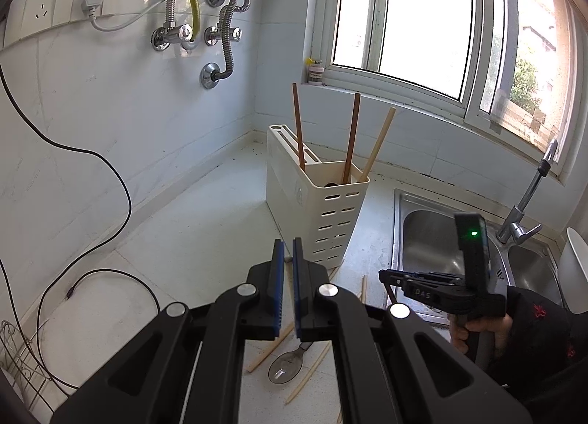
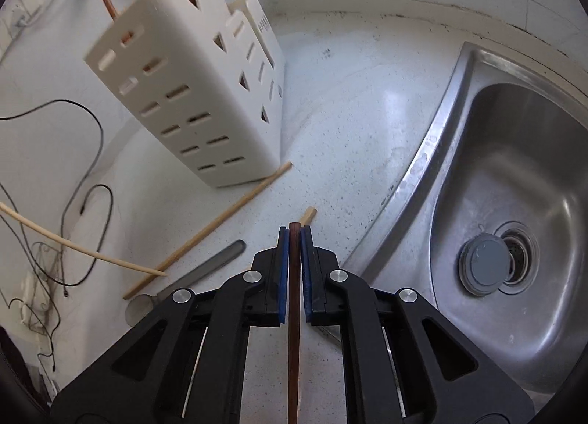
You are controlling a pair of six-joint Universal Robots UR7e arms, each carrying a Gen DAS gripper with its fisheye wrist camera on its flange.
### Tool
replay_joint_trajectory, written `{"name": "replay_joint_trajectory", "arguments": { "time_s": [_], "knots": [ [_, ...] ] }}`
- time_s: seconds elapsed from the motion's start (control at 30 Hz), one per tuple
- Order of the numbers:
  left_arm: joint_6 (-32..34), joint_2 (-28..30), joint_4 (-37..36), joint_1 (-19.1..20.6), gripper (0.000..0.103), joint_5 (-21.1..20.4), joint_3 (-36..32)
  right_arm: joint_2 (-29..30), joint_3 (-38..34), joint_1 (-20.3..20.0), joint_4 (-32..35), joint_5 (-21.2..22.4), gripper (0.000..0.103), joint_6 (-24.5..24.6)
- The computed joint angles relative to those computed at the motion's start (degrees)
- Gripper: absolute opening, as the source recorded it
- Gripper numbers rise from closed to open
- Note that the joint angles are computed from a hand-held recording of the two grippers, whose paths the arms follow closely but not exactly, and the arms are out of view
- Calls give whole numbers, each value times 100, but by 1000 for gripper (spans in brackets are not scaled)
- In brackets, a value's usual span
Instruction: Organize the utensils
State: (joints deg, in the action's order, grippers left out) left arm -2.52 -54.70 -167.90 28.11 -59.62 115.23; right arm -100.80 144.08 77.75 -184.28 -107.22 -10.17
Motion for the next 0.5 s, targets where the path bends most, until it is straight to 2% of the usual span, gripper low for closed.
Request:
{"name": "replay_joint_trajectory", "arguments": {
  "time_s": [0.1, 0.27, 0.4, 0.5],
  "knots": [
    [19, 3, -45, -26, 4, -6, 4, -537, 218, -249, -179, 825, 6, -400],
    [30, 47, -85, -58, 4, 2, -30, -916, 339, -156, -434, 1199, 6, -835],
    [59, 18, -105, -108, 4, 5, -19, -1357, 432, -206, -339, 1742, 6, -1102],
    [78, -21, -146, -152, 4, 17, -5, -1655, 504, 10, -373, 1880, 6, -1350]
  ]
}}
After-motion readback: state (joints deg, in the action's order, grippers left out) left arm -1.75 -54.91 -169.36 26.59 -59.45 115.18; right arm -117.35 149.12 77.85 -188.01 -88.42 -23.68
